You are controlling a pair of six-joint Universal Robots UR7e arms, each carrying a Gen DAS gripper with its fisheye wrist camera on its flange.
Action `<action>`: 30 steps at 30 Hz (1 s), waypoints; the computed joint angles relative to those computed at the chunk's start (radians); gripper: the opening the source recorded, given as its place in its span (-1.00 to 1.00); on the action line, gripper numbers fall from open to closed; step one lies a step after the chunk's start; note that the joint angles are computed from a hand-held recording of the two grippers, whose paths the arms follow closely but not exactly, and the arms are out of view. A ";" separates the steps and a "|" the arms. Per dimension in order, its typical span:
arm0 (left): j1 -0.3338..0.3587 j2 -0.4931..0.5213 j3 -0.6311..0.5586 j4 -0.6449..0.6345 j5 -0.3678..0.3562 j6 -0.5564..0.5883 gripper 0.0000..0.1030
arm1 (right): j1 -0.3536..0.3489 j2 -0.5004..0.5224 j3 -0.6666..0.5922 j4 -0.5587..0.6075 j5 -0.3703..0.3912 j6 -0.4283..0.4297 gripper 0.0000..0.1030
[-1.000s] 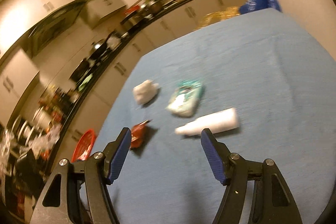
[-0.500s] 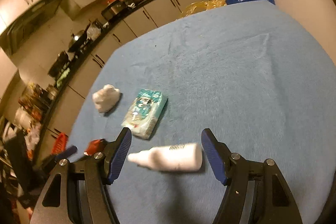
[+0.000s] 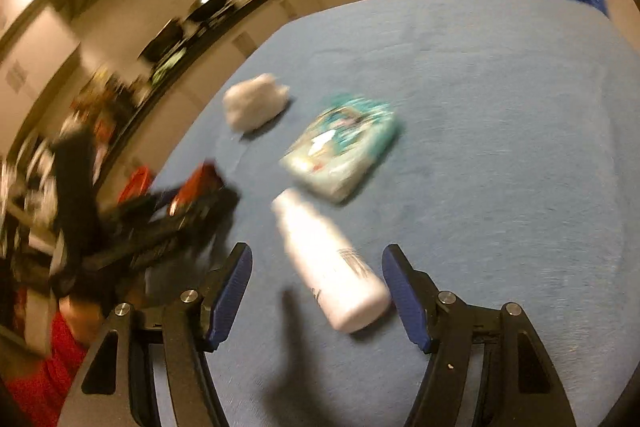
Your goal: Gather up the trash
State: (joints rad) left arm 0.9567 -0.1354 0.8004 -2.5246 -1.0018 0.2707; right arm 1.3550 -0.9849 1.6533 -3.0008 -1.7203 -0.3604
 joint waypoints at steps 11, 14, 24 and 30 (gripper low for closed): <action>0.012 0.000 -0.006 -0.024 -0.019 -0.001 -0.35 | 0.062 0.088 -0.028 -0.132 -0.210 -0.127 -0.25; 0.011 0.000 -0.001 -0.031 -0.015 0.006 -0.35 | 0.077 0.112 -0.040 -0.169 -0.261 -0.173 -0.25; 0.003 0.003 0.010 -0.047 0.008 0.018 -0.35 | 0.111 0.173 -0.055 -0.303 -0.377 -0.270 -0.37; -0.001 0.010 0.004 -0.048 0.014 0.017 -0.35 | 0.116 0.174 -0.053 -0.310 -0.391 -0.265 -0.37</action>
State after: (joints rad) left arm 0.9559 -0.1259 0.8048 -2.5727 -0.9880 0.2881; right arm 1.4713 -0.8112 1.6006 -3.3108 -2.1110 -0.6250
